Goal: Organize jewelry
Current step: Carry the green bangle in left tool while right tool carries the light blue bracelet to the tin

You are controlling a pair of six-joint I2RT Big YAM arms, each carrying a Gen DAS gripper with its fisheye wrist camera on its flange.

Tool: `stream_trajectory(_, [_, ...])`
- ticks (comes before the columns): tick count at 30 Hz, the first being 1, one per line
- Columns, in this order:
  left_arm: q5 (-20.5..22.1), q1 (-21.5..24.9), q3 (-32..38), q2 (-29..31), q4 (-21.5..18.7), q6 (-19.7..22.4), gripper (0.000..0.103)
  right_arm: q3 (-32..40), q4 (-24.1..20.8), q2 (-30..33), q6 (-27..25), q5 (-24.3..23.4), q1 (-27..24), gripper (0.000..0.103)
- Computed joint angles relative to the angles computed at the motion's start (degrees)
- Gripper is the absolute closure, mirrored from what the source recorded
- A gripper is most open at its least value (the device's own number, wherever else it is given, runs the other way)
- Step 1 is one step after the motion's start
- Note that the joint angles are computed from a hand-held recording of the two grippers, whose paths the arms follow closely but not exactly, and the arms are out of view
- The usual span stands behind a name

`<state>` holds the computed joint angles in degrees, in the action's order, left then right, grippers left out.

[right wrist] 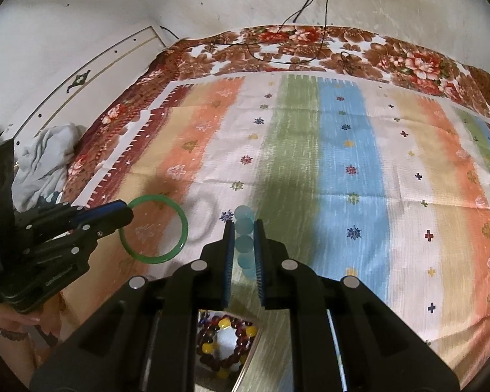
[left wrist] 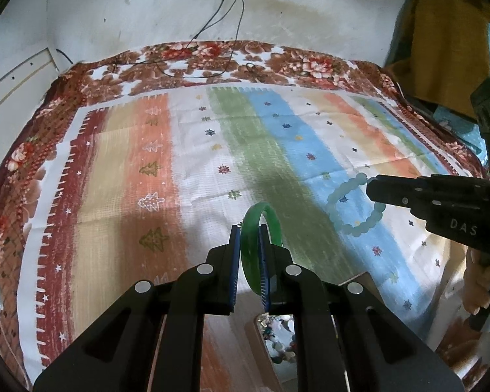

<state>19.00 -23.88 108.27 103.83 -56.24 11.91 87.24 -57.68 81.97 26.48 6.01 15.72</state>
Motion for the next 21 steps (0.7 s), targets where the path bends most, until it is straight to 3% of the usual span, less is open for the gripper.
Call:
stream_trajectory(6, [0.0,-0.1,-3.2,-2.7,1.7,0.3,0.093,-1.7,0.6,-2.4,-0.1,2.4,1.8,0.090])
stream_trajectory(21, [2.0,-0.1,-11.7,-9.6,4.2,2.1,0.093,-6.4,0.8,-7.3,2.0,2.4,6.3,0.090])
